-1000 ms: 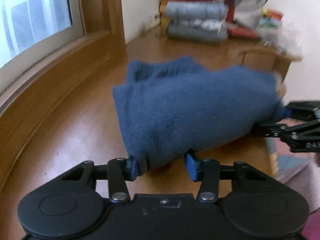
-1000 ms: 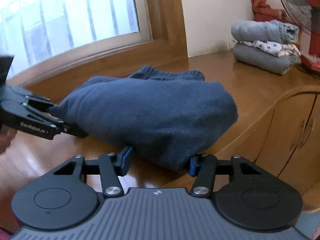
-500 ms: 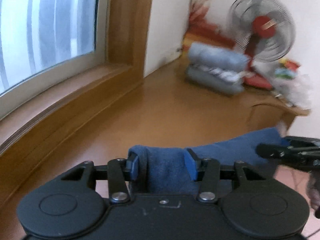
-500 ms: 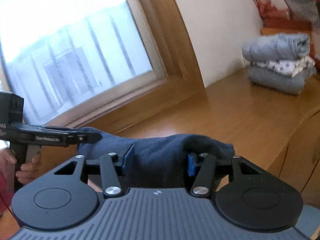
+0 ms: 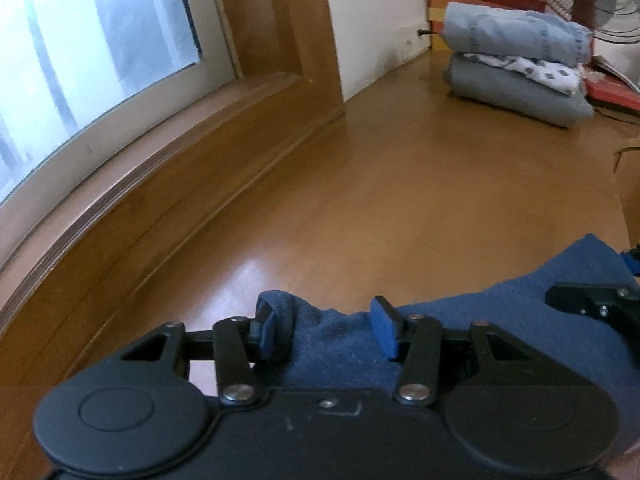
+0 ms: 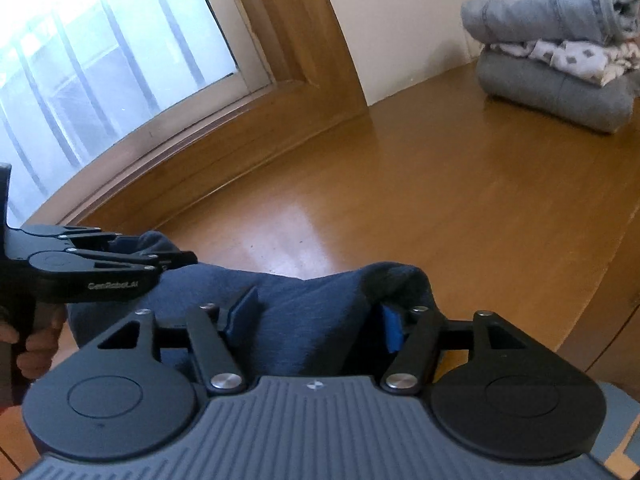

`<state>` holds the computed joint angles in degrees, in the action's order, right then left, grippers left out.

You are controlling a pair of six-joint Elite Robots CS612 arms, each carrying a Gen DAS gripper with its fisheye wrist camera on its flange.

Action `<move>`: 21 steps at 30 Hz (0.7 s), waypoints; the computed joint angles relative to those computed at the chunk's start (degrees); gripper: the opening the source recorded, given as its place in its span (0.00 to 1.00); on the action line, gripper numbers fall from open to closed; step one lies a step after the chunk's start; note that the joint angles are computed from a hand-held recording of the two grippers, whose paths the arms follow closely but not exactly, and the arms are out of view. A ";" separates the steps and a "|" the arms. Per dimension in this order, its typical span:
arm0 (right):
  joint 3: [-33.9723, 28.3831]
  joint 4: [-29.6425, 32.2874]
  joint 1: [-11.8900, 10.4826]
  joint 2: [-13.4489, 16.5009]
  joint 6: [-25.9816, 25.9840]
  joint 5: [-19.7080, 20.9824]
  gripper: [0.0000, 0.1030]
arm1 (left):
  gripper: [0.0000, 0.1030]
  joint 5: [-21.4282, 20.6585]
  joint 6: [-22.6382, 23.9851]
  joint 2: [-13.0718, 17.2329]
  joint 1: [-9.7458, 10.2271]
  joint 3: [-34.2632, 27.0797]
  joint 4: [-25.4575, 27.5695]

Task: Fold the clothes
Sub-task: 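Grip the rolled sweatpants bundle with both tools from its sides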

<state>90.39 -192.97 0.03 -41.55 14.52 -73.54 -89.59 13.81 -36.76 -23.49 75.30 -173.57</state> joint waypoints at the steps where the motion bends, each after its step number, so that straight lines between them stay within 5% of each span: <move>1: 0.02 0.14 -0.12 -0.01 -0.20 0.76 0.65 | 0.46 0.45 -0.64 -0.01 -0.11 -0.30 0.80; 8: 0.24 2.32 -2.28 -1.20 -0.28 9.96 0.66 | 0.58 1.03 -9.70 -2.68 0.11 0.11 6.72; 10: 0.86 1.57 -3.18 -1.77 -1.46 13.27 0.67 | 0.79 3.55 -11.80 -4.05 -0.03 1.98 4.96; 13: 2.00 0.87 -4.73 -2.45 -0.59 17.52 0.82 | 0.81 9.04 -11.24 -6.58 -0.48 6.82 -2.43; 19: 6.50 -3.67 -5.66 -5.10 4.57 11.73 0.83 | 0.88 6.12 -13.92 -11.09 0.61 14.02 -4.96; 21: 7.18 -5.81 -5.95 -5.41 2.50 13.97 0.85 | 0.88 3.29 -16.81 -12.02 0.99 15.62 -3.70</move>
